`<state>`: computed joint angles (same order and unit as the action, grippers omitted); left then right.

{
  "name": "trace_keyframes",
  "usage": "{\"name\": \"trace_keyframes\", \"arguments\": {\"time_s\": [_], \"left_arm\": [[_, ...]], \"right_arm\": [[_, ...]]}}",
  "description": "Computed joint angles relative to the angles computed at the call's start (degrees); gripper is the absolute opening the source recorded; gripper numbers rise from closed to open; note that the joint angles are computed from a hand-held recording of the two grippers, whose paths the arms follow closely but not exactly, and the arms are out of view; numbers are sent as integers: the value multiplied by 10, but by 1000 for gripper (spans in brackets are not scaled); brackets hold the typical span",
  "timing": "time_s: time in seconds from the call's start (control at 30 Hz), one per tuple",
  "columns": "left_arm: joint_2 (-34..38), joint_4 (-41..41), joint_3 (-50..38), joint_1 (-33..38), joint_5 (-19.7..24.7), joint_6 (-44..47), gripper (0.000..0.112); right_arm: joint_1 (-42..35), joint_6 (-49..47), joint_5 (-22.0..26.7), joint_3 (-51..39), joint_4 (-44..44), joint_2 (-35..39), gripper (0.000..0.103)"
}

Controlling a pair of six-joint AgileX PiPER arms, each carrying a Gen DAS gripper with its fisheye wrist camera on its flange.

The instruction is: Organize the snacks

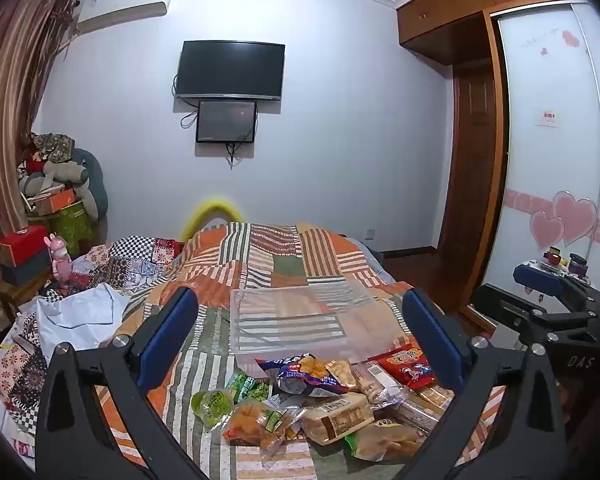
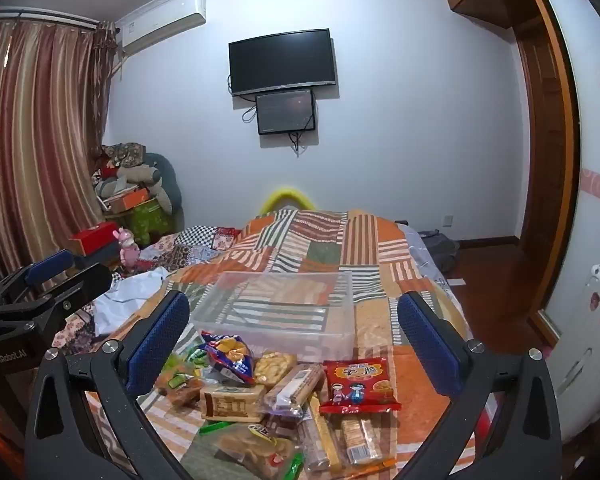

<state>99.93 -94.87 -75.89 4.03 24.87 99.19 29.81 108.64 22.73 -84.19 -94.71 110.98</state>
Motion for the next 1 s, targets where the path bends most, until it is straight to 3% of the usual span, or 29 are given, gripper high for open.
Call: {"name": "trace_keyframes", "arguments": {"time_s": [1.0], "left_arm": [[10, 19, -6, -3, -6, -24, 103]], "right_arm": [[3, 20, 2, 6, -20, -4, 103]]}}
